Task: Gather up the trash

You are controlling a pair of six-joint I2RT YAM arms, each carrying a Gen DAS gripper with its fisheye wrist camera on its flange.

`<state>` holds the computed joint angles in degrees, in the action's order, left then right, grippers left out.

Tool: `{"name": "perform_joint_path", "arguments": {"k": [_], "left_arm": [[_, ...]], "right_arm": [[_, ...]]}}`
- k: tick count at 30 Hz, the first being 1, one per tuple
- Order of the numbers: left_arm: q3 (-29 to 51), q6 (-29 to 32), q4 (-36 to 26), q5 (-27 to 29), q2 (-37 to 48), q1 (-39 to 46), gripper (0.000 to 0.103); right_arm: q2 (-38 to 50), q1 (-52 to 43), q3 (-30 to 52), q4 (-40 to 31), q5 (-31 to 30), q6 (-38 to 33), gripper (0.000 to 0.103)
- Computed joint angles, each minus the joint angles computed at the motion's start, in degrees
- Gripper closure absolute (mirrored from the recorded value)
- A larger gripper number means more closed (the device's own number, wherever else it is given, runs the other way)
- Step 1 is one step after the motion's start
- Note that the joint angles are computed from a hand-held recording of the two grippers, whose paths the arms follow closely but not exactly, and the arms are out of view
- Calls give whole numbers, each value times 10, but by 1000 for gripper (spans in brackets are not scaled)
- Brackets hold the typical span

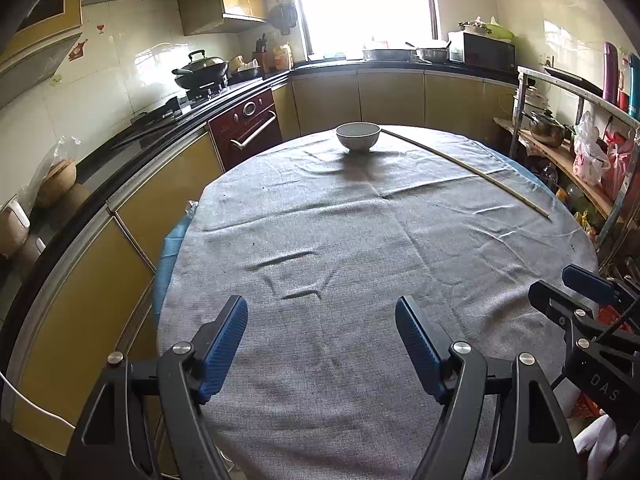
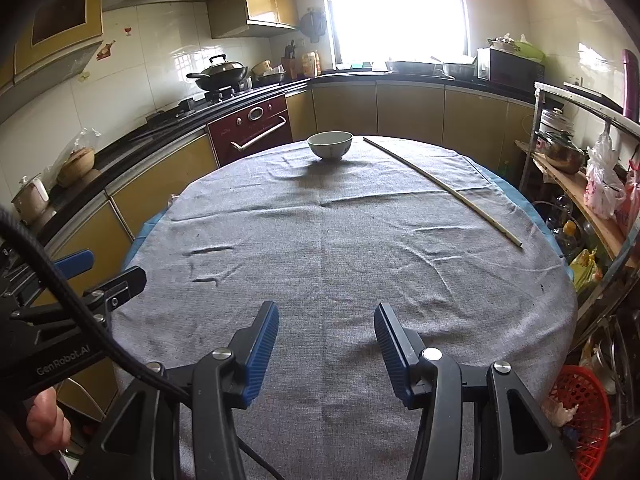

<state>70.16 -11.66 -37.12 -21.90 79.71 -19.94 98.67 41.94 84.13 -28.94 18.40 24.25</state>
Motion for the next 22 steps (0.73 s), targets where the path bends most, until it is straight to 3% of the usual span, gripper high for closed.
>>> {"name": "perform_joint_path", "arguments": {"k": [16,22], "left_arm": [[26,5,4,13,49,11,26],[23,4,36,41,86,34,26]], "right_arm": [[36,-25,24,-4,-25,-2,49],[60,-56,22,7,-54,3,46]]}}
